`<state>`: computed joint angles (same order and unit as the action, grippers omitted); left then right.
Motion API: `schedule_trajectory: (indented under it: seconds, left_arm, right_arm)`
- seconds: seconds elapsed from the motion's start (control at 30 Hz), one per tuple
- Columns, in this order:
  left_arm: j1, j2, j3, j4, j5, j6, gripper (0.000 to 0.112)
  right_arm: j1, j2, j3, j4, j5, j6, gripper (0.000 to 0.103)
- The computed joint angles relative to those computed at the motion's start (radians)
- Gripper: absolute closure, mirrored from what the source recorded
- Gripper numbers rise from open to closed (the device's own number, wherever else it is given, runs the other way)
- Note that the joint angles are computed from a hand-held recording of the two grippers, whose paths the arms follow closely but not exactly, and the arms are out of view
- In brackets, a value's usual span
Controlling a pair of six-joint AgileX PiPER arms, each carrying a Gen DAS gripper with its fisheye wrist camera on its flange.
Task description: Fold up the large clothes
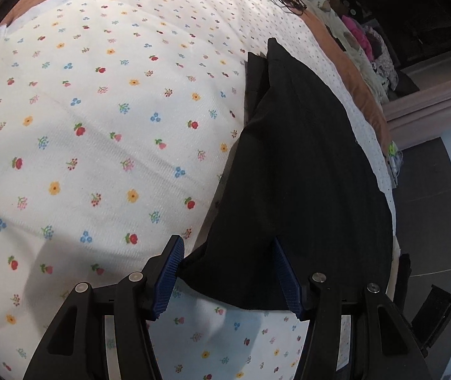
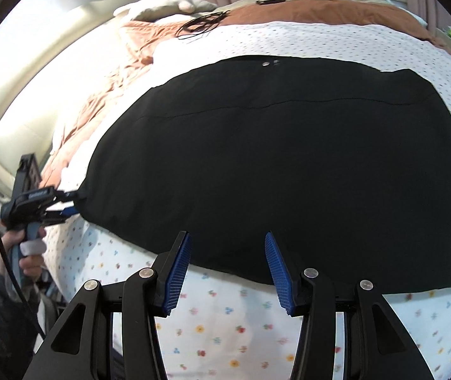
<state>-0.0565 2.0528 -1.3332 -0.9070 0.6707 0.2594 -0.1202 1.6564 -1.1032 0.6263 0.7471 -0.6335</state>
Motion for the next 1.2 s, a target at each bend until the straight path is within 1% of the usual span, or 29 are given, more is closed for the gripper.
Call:
schedule_trajectory:
  seconds: [0.1, 0.2, 0.23, 0.27, 0.33, 0.4, 0.43, 0.5, 0.57, 0.63, 0.7, 0.77, 0.97, 1.07, 1.2]
  left_arm:
    - [-0.002, 0.021, -0.027, -0.025, 0.011, 0.013, 0.054]
    - [-0.005, 0.031, -0.031, -0.056, 0.003, 0.035, 0.054]
    - [-0.006, 0.031, -0.030, -0.064, 0.000, 0.041, 0.054]
    - [-0.007, 0.029, -0.027, -0.072, -0.003, 0.049, 0.054]
    - [-0.007, 0.022, -0.013, -0.084, -0.011, 0.062, 0.054]
    - [-0.006, 0.017, 0.000, -0.103, -0.017, 0.080, 0.054]
    - [-0.003, 0.012, 0.012, -0.121, -0.020, 0.097, 0.054]
    - [-0.002, 0.008, 0.021, -0.136, -0.027, 0.107, 0.055]
    - [-0.006, 0.000, 0.035, -0.142, -0.040, 0.110, 0.055]
    - [-0.011, -0.011, 0.053, -0.152, -0.054, 0.113, 0.055]
    - [-0.014, -0.017, 0.059, -0.148, -0.061, 0.103, 0.055]
    - [-0.016, -0.022, 0.064, -0.148, -0.063, 0.096, 0.055]
    - [-0.019, -0.054, 0.117, -0.206, -0.062, 0.140, 0.055]
    - [-0.007, -0.051, 0.130, -0.254, -0.051, 0.174, 0.055]
    - [0.004, -0.032, 0.116, -0.274, -0.034, 0.173, 0.055]
  right_arm:
    - [0.021, 0.020, -0.009, -0.022, -0.008, 0.026, 0.055]
    - [0.048, 0.057, -0.024, -0.053, -0.022, 0.051, 0.055]
    - [0.060, 0.070, -0.028, -0.079, -0.034, 0.074, 0.056]
    - [0.071, 0.082, -0.035, -0.107, -0.046, 0.101, 0.060]
    - [0.081, 0.111, -0.061, -0.123, -0.052, 0.125, 0.062]
    - [0.092, 0.134, -0.093, -0.151, -0.060, 0.154, 0.070]
    - [0.094, 0.158, -0.126, -0.167, -0.051, 0.169, 0.072]
    - [0.096, 0.206, -0.187, -0.191, -0.044, 0.194, 0.084]
    - [0.081, 0.264, -0.261, -0.192, -0.011, 0.232, 0.089]
    - [0.076, 0.308, -0.328, -0.193, 0.014, 0.254, 0.090]
    - [0.088, 0.351, -0.400, -0.240, 0.023, 0.302, 0.090]
    - [0.092, 0.393, -0.471, -0.262, 0.051, 0.341, 0.090]
    - [0.105, 0.522, -0.695, -0.322, 0.129, 0.444, 0.090]
    - [0.119, 0.579, -0.797, -0.357, 0.163, 0.480, 0.090]
    - [0.135, 0.656, -0.944, -0.407, 0.214, 0.519, 0.090]
